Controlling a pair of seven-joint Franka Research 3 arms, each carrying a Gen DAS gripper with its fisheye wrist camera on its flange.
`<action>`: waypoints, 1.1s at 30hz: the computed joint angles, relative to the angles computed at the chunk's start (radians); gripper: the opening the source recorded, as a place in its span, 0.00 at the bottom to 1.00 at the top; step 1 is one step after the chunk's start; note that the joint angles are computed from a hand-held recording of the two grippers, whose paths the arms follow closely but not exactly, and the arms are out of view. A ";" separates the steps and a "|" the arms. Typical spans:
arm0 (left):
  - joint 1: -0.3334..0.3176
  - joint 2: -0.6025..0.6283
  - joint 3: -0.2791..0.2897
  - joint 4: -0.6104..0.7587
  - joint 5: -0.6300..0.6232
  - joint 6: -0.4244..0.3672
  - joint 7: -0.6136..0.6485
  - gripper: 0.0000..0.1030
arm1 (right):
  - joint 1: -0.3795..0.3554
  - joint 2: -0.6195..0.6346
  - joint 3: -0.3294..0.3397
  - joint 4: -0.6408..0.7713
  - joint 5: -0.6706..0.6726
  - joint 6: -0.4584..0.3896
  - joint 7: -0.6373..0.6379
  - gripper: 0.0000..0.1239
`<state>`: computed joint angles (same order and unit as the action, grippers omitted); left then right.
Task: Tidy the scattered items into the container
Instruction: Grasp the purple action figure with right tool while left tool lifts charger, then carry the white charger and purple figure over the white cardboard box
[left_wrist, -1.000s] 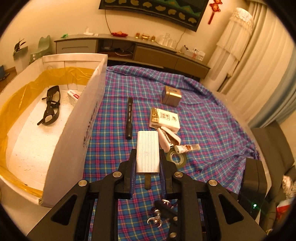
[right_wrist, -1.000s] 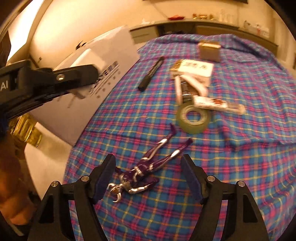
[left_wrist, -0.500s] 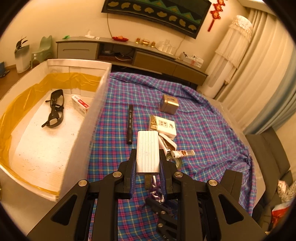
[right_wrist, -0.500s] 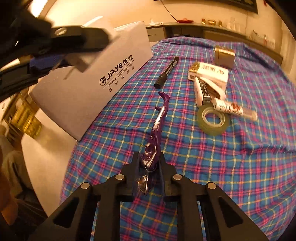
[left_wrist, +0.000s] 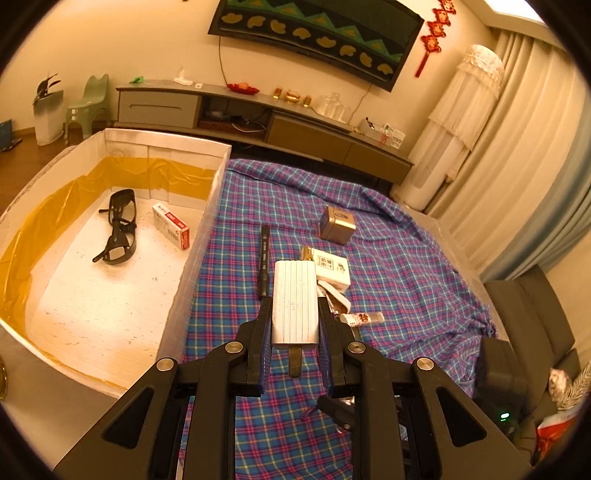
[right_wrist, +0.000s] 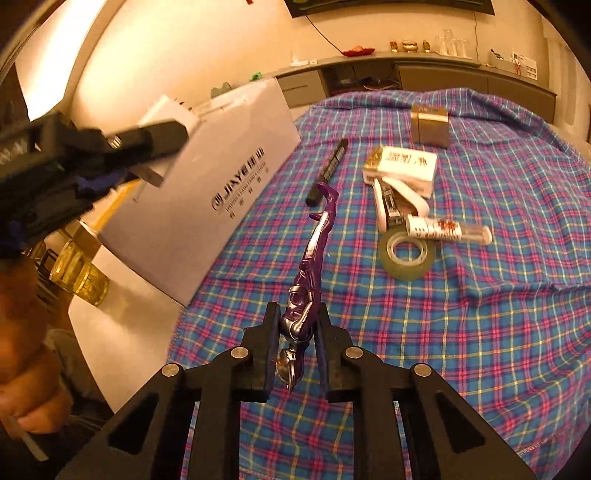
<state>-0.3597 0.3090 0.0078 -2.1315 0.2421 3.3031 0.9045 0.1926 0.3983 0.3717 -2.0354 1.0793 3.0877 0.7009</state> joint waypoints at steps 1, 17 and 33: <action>-0.010 -0.004 0.012 -0.004 -0.002 0.004 -0.001 0.21 | -0.008 -0.006 0.009 -0.001 0.011 -0.001 -0.012 0.16; -0.017 -0.059 0.028 -0.067 -0.087 0.065 0.059 0.21 | 0.078 -0.134 -0.043 -0.007 0.262 -0.027 -0.258 0.16; 0.157 -0.134 -0.100 -0.161 -0.139 0.166 0.085 0.21 | 0.181 -0.182 -0.124 0.011 0.311 -0.037 -0.318 0.16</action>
